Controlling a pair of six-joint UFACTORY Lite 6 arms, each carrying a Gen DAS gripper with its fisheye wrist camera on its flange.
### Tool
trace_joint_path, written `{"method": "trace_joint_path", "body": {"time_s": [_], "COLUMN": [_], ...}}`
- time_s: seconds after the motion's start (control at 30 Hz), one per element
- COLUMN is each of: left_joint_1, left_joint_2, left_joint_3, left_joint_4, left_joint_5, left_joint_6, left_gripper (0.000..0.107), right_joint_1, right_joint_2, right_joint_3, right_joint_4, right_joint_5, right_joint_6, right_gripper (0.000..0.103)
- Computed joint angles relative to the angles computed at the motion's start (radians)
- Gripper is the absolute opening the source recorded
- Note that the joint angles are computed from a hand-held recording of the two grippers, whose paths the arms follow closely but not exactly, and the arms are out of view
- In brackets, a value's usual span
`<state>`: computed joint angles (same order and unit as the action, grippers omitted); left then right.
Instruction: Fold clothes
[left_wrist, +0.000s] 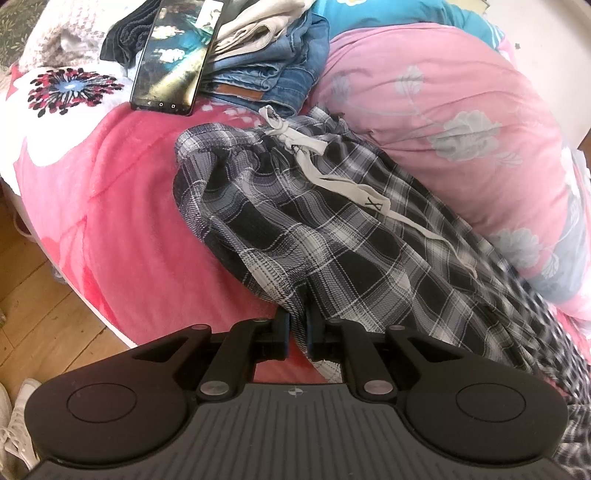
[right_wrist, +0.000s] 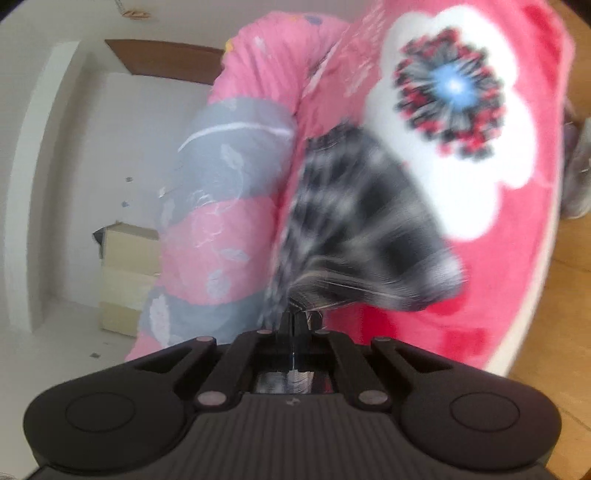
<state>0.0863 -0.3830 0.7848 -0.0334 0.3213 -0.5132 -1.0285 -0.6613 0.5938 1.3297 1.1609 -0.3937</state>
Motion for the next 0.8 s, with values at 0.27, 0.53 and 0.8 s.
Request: {"method": "trace_joint_path", "body": {"time_s": [0.27,0.53,0.8], "left_joint_1": [-0.019,0.001,0.017], "left_joint_2": [0.0,-0.02,-0.03], "left_joint_3": [0.006,-0.013,-0.028], "left_joint_4": [0.073,-0.009,-0.085], "left_joint_5": [0.011,0.006,0.001], "left_joint_6": [-0.082,0.018,0.113], "left_gripper": [0.008,0.009,0.01], "right_joint_1": [-0.055,0.034,0.101], "right_joint_2": [-0.003,-0.003,-0.034], "right_joint_3": [-0.152,-0.182,-0.233], "right_joint_4": [-0.11,-0.145,-0.207], "right_joint_5": [0.005,-0.122,-0.208], "right_joint_6": [-0.058,-0.074,-0.027], "right_gripper": [0.0,0.0,0.0]}}
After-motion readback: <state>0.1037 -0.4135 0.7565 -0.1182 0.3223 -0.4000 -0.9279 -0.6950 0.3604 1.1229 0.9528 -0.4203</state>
